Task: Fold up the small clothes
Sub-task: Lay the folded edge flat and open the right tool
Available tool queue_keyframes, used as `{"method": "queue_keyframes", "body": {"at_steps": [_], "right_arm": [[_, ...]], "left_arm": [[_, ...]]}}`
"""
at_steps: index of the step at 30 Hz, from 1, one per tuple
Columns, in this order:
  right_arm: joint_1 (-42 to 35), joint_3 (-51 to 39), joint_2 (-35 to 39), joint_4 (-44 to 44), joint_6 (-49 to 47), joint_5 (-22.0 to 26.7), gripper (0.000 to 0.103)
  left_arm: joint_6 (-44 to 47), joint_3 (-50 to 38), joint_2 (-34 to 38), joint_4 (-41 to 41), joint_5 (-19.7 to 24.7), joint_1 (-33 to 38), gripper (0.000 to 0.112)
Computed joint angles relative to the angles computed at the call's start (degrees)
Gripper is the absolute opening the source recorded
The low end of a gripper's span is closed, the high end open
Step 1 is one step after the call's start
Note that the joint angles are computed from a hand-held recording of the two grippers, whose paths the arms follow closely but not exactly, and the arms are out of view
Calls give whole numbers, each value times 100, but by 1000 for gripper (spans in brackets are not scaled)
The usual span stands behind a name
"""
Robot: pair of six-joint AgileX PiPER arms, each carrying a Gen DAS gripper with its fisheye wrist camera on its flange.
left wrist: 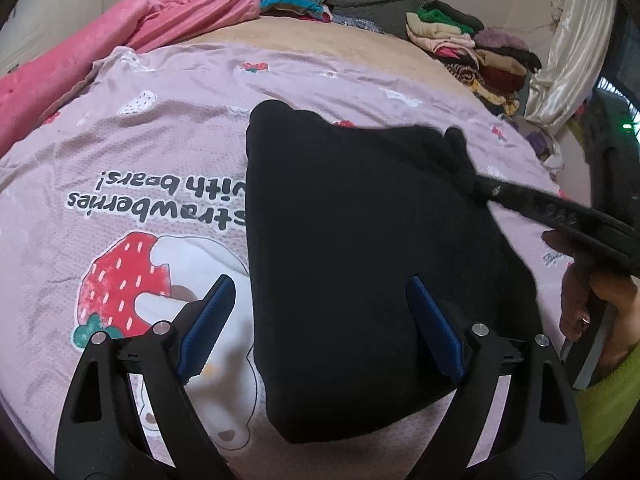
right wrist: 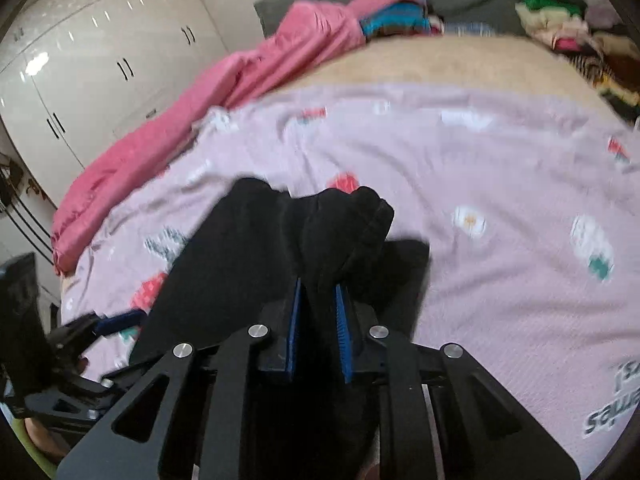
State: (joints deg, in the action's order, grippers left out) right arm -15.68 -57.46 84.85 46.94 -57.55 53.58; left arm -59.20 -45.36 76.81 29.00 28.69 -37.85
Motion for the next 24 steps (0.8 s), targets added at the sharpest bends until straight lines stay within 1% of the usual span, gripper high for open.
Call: {"method": "queue_keyframes", "body": {"at_steps": [1,2,4,6,8,9,10,12,13,14,15,17,19,22,24], "right_arm": [[-20,115,86,-23,-17,-123,20],[-115,218,151,82,-104,-118,26],[-364,392,189,294,-286,-49,33],[-554,548,44,407,-396,7,35],[-493,710,-224,310,-316,-202,44],[-482,809,-400,227,-240,-285,45],[-523,877,-529,197,-176,-266,46],[-702,1041,-838,244,-182,-122,47],[-840,1136,-1008,319,-287,27,48],[-1002,1235,-1207,410,-415,227,52],[-1129,1315,-1379,472,-497,377,54],[-1370,1479,-1747,554,-671,702,55],[-1448,1605,-2004,491,-647,913,55],[-1425,1693,-2130,345,-559,1044,54],[-1352,1783,-2152,218,-497,932,54]], "left_arm": [[-31,30,20,35,-20,-14,81],[-34,69,29,22,-62,-8,81],[30,162,2,-71,-169,37,81],[83,230,-54,-144,-234,73,81],[34,258,-87,-75,-225,56,81],[18,292,-122,-68,-231,51,81],[3,322,-158,-76,-237,43,81],[-91,364,-222,17,-201,3,81],[-105,375,-245,39,-188,-3,81],[-76,404,-293,15,-188,-8,81],[-50,409,-317,-7,-173,-16,81],[-70,443,-381,43,-119,-67,81],[-120,443,-416,122,-33,-142,81],[-197,462,-492,199,57,-243,81],[-216,473,-528,232,112,-304,81]]}}
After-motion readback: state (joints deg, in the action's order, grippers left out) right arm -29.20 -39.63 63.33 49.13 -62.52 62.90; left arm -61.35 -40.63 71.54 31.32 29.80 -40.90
